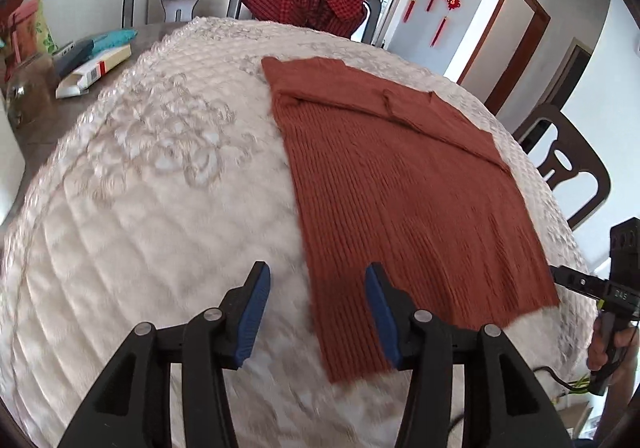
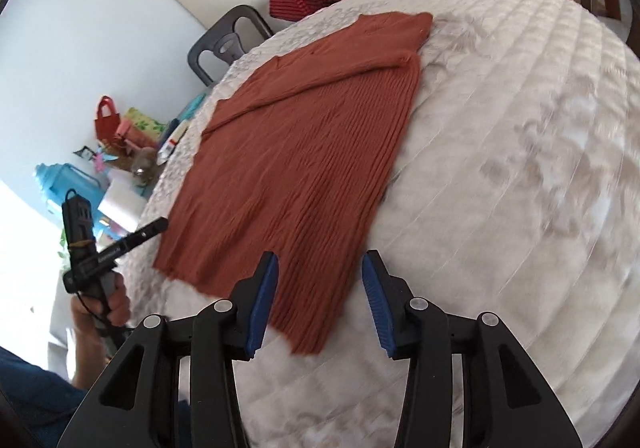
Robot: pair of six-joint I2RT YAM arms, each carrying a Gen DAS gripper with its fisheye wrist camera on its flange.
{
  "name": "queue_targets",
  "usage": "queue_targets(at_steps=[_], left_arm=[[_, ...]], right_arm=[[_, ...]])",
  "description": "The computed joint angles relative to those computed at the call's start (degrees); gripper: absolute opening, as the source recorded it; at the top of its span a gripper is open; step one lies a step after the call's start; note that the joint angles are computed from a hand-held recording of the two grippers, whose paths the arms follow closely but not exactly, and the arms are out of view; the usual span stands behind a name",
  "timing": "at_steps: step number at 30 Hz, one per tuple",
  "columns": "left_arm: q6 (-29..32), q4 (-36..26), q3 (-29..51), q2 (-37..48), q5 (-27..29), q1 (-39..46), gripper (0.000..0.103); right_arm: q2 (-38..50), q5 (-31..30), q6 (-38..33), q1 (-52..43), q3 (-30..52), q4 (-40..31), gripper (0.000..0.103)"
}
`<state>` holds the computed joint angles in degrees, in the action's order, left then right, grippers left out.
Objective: Fold small clothes
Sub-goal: 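Open both tools and withdraw from the folded sweater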
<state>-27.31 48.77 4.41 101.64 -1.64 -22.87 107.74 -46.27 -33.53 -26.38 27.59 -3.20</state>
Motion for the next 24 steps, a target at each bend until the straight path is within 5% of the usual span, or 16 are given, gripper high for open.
queue_targets(at_steps=[8, 17, 21, 24], left_arm=[[-2.4, 6.7, -0.6, 3.9, 1.1, -2.5, 0.052], [-5.0, 23.9, -3.9, 14.9, 8.1, 1.9, 0.035], [-5.4, 21.4, -1.8, 14.8, 7.7, 1.2, 0.021], [-5.3, 21.1, -1.6, 14.8, 7.9, 1.6, 0.012]], right_arm=[[1.2, -2.3, 2.5, 3.1, -0.9, 1.8, 0.045], [3.4, -5.3, 0.3, 0.0, -0.1, -2.5, 0.042], [4.5, -4.0, 4.7, 1.7, -0.4, 2.5, 0.014], [4.3, -4.5, 5.5, 1.4, -0.7, 3.5, 0.011]])
